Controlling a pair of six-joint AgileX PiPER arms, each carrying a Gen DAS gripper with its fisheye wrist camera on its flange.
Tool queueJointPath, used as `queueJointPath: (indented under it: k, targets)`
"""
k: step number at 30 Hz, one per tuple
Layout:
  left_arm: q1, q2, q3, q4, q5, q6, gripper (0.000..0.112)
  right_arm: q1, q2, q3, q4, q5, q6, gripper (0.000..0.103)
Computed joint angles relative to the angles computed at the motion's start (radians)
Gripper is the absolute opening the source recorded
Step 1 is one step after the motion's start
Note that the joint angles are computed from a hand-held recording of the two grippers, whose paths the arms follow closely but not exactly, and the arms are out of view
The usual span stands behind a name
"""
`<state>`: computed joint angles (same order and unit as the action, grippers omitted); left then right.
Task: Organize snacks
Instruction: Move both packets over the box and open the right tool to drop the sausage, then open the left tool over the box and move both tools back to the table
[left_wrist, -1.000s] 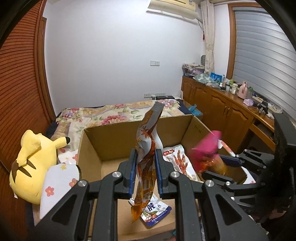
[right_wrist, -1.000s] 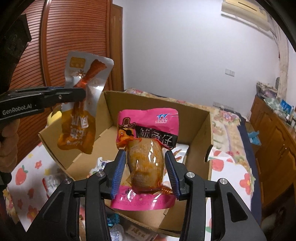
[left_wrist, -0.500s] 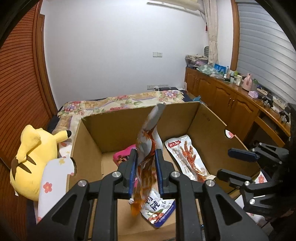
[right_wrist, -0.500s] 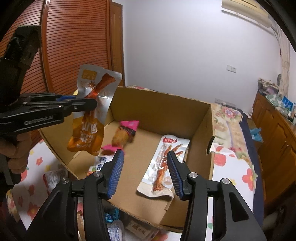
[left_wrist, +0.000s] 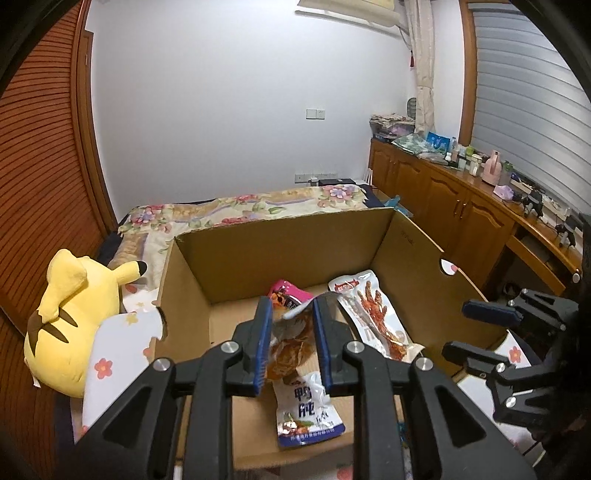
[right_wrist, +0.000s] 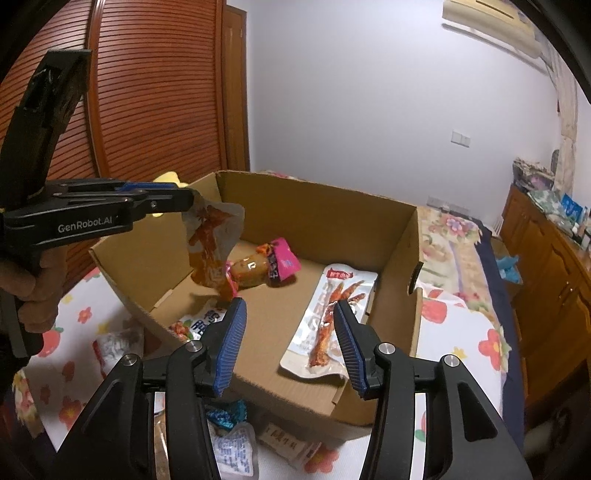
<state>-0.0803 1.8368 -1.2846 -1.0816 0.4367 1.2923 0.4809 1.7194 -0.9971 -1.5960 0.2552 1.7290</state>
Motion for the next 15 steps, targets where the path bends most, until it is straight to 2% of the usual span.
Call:
queueJointPath:
  k: [8,15]
  targets:
    - [0.06,-0.112,0.125,-0.101,0.044,0.127,0.021,0.092,-0.091,0.064,0.062,0.093,-0.018,0.051]
    - [0.151,-0.231,0.266,-0.189,0.116,0.268,0.024,0.209,-0.138,0.105,0.114,0.187,-0.008,0.051]
